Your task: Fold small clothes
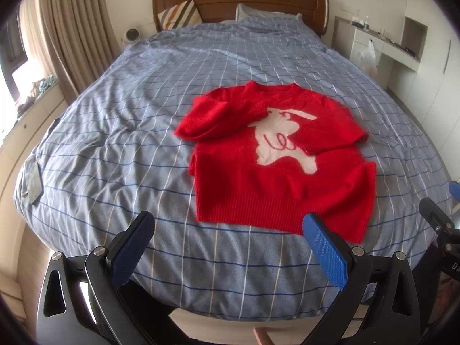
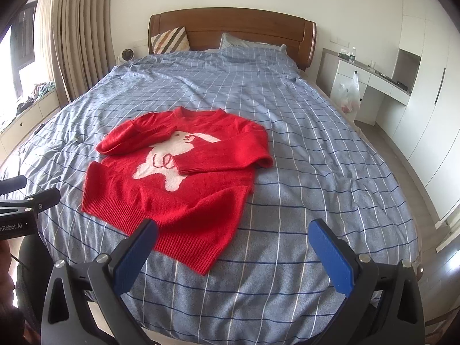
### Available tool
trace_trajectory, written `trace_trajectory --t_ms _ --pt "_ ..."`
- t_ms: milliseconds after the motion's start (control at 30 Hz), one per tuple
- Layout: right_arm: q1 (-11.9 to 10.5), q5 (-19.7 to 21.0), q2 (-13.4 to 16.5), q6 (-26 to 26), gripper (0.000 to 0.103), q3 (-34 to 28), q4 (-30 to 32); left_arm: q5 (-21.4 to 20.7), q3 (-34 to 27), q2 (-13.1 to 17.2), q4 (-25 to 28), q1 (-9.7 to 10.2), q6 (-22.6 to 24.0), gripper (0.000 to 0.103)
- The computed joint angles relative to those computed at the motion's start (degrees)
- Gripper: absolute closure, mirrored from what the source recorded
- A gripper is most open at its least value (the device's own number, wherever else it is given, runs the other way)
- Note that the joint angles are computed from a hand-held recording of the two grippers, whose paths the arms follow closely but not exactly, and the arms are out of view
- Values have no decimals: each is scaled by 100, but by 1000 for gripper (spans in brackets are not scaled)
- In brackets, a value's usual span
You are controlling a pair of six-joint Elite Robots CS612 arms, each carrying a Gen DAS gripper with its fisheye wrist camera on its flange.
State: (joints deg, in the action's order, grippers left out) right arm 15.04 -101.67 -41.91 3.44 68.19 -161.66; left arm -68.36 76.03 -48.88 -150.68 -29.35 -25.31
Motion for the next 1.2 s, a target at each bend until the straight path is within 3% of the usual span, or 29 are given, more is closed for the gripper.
trace_trajectory --t_ms 233,433,567,700,867,1033,1200 --pt "-20 188 -33 49 0 107 -491 98 70 -28 -229 -15 47 0" --pt "-73 634 -23 -137 0 209 -955 -316 21 -2 -56 98 237 0" --pt "-149 916 -73 142 0 296 -845 -374 112 -12 105 183 154 0" --pt "-117 392 -60 108 0 297 -655 -321 187 -48 126 209 -61 0" --pt "-75 134 -38 56 0 193 -414 97 211 -82 -205 97 60 0" --pt "19 -212 9 46 0 24 -192 2 263 -81 -896 32 314 0" --pt "65 -433 20 227 0 -69 52 301 88 41 -630 -15 399 0"
